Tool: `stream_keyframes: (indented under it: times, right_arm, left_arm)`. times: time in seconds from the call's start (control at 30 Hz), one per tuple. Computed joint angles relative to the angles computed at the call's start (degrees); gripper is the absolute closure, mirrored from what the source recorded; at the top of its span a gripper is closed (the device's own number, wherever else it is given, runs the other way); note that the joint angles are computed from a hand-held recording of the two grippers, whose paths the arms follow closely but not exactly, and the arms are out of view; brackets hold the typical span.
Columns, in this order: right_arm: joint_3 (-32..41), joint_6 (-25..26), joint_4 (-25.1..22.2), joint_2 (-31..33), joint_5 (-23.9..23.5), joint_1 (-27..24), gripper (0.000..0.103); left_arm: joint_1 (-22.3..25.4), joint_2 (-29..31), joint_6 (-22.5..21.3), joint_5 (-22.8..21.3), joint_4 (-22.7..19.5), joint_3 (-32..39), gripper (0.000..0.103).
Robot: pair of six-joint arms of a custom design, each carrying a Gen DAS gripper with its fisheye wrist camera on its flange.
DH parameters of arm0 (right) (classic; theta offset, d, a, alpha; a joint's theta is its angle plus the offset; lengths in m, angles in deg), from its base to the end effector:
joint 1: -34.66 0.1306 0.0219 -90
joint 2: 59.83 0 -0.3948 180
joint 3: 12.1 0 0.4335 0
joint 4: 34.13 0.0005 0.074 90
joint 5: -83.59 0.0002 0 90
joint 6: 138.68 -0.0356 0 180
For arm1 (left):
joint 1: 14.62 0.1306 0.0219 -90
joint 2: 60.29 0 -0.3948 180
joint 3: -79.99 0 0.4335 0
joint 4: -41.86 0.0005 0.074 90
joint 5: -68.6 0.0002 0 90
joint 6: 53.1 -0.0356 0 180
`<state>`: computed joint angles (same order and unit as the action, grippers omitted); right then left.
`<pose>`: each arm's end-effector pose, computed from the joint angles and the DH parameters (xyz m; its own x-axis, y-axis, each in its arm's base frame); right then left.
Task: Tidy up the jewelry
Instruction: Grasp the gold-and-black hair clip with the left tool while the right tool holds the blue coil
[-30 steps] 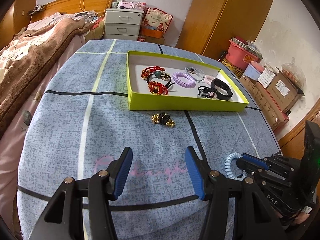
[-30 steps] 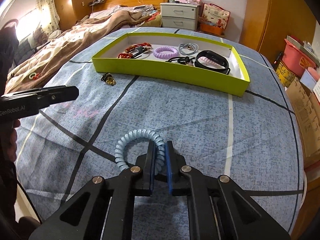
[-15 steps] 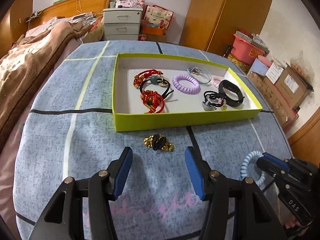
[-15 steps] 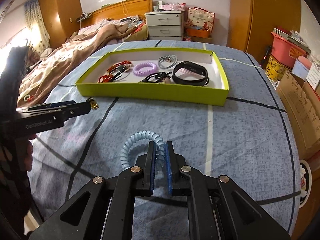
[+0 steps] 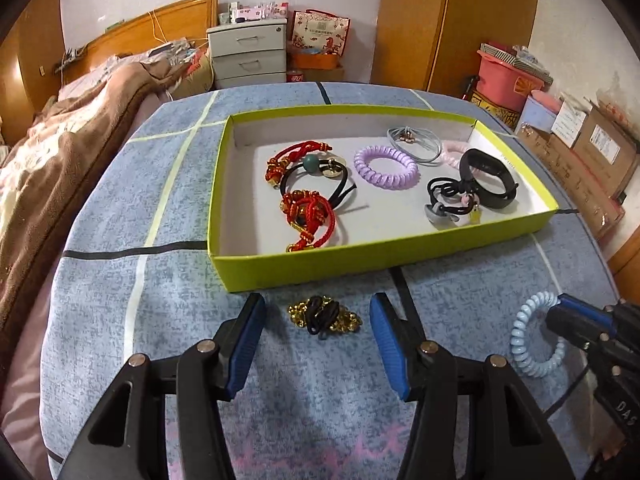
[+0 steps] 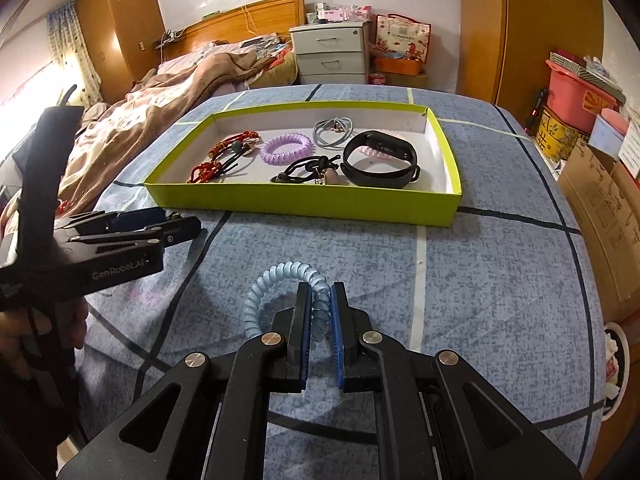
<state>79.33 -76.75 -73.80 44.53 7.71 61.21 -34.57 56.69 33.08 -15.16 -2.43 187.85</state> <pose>0.5481 0.2636 0.3297 -0.7687 0.1261 -0.6271 0.0689 0.9910 0.1148 0.6509 -0.2409 0.3258 -0.7264 0.3341 -0.6006 0.4495 0.8920 -0.0474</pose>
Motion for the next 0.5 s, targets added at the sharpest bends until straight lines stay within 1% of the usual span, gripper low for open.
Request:
stream_keyframes:
  times: [0.07, 0.1, 0.13, 0.2, 0.23, 0.27, 0.37, 0.5]
  right_arm:
    - [-0.04, 0.18, 0.08, -0.09, -0.09, -0.03, 0.093]
    - [-0.05, 0.23, 0.15, -0.07, -0.12, -0.05, 0.093]
    - [-0.07, 0.21, 0.22, -0.04, -0.26, -0.08, 0.093]
    - [0.01, 0.20, 0.19, 0.12, -0.55, -0.16, 0.093]
    - [0.02, 0.12, 0.24, 0.18, -0.71, -0.15, 0.093]
    - [0.01, 0.09, 0.31, 0.19, -0.79, -0.16, 0.093]
    - [0.07, 0.10, 0.42, 0.18, -0.67, -0.06, 0.093]
    - [0.04, -0.04, 0.52, 0.12, -0.67, -0.07, 0.093]
  left_arm:
    - [-0.04, -0.22, -0.14, -0.27, 0.18, -0.31, 0.047]
    - [0.02, -0.37, -0.13, -0.15, 0.41, -0.56, 0.049]
    - [0.10, -0.66, -0.26, -0.07, 0.66, -0.97, 0.054]
    - [0.33, -0.82, -0.11, 0.76, 0.85, -1.18, 0.060]
    - [0.46, -0.85, -0.01, 1.38, 0.83, -1.18, 0.066]
    - [0.56, -0.92, 0.02, 1.73, 0.85, -1.26, 0.068]
    - [0.76, -1.06, -0.13, 2.21, 0.78, -1.39, 0.072]
    - [0.98, -1.35, -0.08, 3.19, 0.81, -1.69, 0.074]
